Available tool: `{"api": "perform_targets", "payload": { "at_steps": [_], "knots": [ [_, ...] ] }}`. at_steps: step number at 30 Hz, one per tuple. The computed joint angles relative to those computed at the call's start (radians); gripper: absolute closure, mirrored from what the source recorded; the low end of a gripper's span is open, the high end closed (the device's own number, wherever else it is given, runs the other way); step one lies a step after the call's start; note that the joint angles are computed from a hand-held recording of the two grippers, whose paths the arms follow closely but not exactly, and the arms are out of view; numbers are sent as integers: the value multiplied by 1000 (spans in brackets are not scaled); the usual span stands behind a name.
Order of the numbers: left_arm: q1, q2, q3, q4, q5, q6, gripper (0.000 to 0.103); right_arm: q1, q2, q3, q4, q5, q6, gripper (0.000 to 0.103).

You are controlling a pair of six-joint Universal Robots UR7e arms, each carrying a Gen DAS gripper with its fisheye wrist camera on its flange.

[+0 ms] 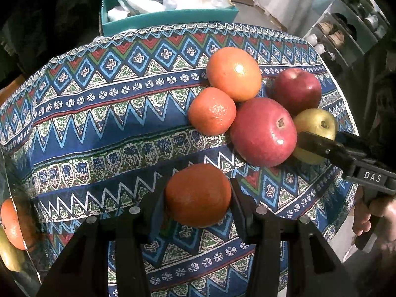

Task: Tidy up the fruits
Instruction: 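Position the left tool over a tangerine while the right tool approaches the green pear, then grasp the tangerine with the left tool while the right tool grasps the green pear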

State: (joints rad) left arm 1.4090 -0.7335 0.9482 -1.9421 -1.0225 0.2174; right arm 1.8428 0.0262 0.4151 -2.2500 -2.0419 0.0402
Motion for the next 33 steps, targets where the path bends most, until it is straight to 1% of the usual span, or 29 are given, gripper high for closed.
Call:
{"api": "perform_targets", "payload": {
  "at_steps": [2, 6, 9, 13, 16, 19, 22, 25, 29, 33],
  "knots": [
    [-1, 0, 1, 1, -1, 3, 54, 3, 2, -3, 2, -9, -18, 29],
    [-2, 4, -4, 5, -6, 4, 54, 19, 26, -46, 45, -57, -59, 29],
    [-3, 9, -9, 8, -5, 1, 54, 30, 50, -78, 55, -94, -103, 29],
    [-4, 8, -8, 12, -6, -1, 54, 29, 62, -99, 66, -89, -102, 28],
    [-5, 6, -4, 9, -5, -1, 54, 24, 59, -100, 80, -70, -77, 27],
    [-5, -2, 7, 1, -5, 2, 54, 29, 62, -104, 82, -87, -87, 28],
    [-8, -9, 12, -6, -9, 2, 54, 37, 62, -86, 40, -112, -107, 30],
    [-14, -21, 19, -14, -13, 7, 54, 40, 42, -51, 20, -106, -99, 30],
    [-26, -46, 43, -46, -17, 23, 54, 51, 11, 5, -22, -122, -102, 31],
    [-37, -80, 75, -79, -24, 35, 54, 63, -4, 22, -50, -144, -110, 31]
  ]
}}
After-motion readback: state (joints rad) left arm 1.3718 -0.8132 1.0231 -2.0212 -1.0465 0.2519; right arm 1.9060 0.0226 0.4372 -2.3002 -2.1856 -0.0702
